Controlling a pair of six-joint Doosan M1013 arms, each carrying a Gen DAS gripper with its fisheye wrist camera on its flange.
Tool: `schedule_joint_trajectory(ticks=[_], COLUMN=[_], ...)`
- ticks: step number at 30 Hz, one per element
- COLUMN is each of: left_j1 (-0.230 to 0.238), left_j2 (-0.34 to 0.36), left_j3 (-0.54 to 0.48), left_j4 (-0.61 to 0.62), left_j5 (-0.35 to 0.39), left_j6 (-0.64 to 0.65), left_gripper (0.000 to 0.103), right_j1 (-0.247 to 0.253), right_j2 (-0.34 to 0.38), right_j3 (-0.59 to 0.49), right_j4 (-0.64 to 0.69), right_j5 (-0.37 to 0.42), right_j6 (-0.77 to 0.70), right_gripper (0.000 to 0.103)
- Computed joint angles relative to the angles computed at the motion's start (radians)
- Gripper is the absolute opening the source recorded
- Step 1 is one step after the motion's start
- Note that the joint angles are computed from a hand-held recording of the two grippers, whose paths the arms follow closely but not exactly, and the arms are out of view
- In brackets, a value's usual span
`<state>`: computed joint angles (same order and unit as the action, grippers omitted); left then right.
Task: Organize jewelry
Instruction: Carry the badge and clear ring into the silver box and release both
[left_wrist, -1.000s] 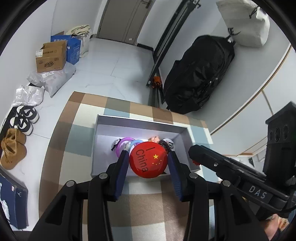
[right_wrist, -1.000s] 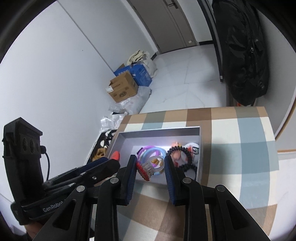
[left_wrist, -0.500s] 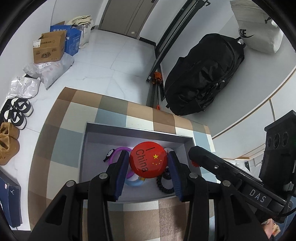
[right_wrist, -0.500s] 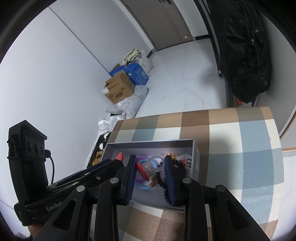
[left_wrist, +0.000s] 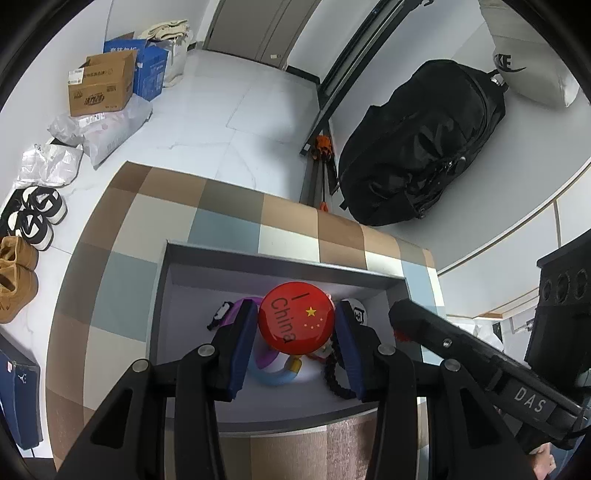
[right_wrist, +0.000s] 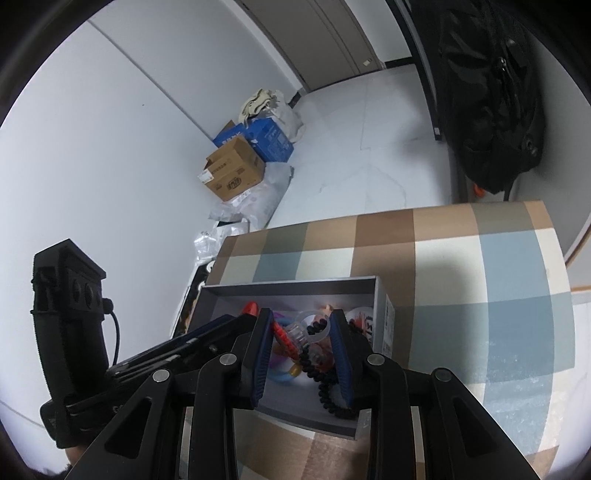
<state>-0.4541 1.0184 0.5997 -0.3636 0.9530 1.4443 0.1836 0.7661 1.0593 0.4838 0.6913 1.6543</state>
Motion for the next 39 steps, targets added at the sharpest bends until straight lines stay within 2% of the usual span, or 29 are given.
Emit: schedule_joint_trajectory(ticks=[2,4,6,9,13,15,17,23,25,32,34,39], left_j1=[-0.002,-0.002,-0.002,-0.002,-0.004,-0.007,-0.009,-0.019,-0.021,-0.030,-0.034,-0.043], left_j2=[0.005,0.008,-0.002,-0.002,-0.003,-0.008,-0.015,-0.044,-0.053,-0.122,-0.140,-0.197], left_j3=[-0.012,-0.017,0.003,0.003,0.000,0.007,0.017,0.062,0.077,0.194,0.224,0.325], left_j4=[0.010,0.002,-0.003,0.004,0.036,0.062,0.078,0.136,0.146,0.203,0.232,0.317], left_j5=[0.008,0.015,-0.012,-0.008,-0.003,-0.012,-0.022,-0.069,-0.086,-0.227,-0.262,-0.402], left_j6=[-0.007,-0.004,0.003,-0.003,-0.033,-0.044,-0.048,-0.052,-0.052,-0.060,-0.079,-0.150], left_gripper=[0.041,0.056,0.058,0.059,0.059,0.059,0.059,0.060,0.067,0.073,0.083,0.091], right_j1=[-0.002,-0.005,-0.002,-0.003,-0.009,-0.008,-0.008,-0.010,-0.007,0.005,0.010,0.023], right_j2=[0.002,-0.001,-0.008,-0.023,-0.029,-0.030,-0.034,-0.043,-0.051,-0.091,-0.103,-0.138], right_j3=[0.001,0.006,0.014,0.039,0.051,0.053,0.063,0.074,0.083,0.138,0.156,0.209], right_j4=[0.015,0.047,0.035,0.045,0.057,0.033,0.022,0.051,0.052,0.045,0.033,0.008], right_j5=[0.003,-0.002,-0.022,-0.069,-0.087,-0.092,-0.103,-0.109,-0.120,-0.204,-0.233,-0.313], right_j6=[0.000,-0.023,-0.025,-0.024,-0.008,0.018,0.046,0.026,0.005,-0.057,-0.062,-0.088], right_gripper=[0.032,0.036,0.049,0.062,0.063,0.078,0.084,0.086,0.090,0.099,0.102,0.103])
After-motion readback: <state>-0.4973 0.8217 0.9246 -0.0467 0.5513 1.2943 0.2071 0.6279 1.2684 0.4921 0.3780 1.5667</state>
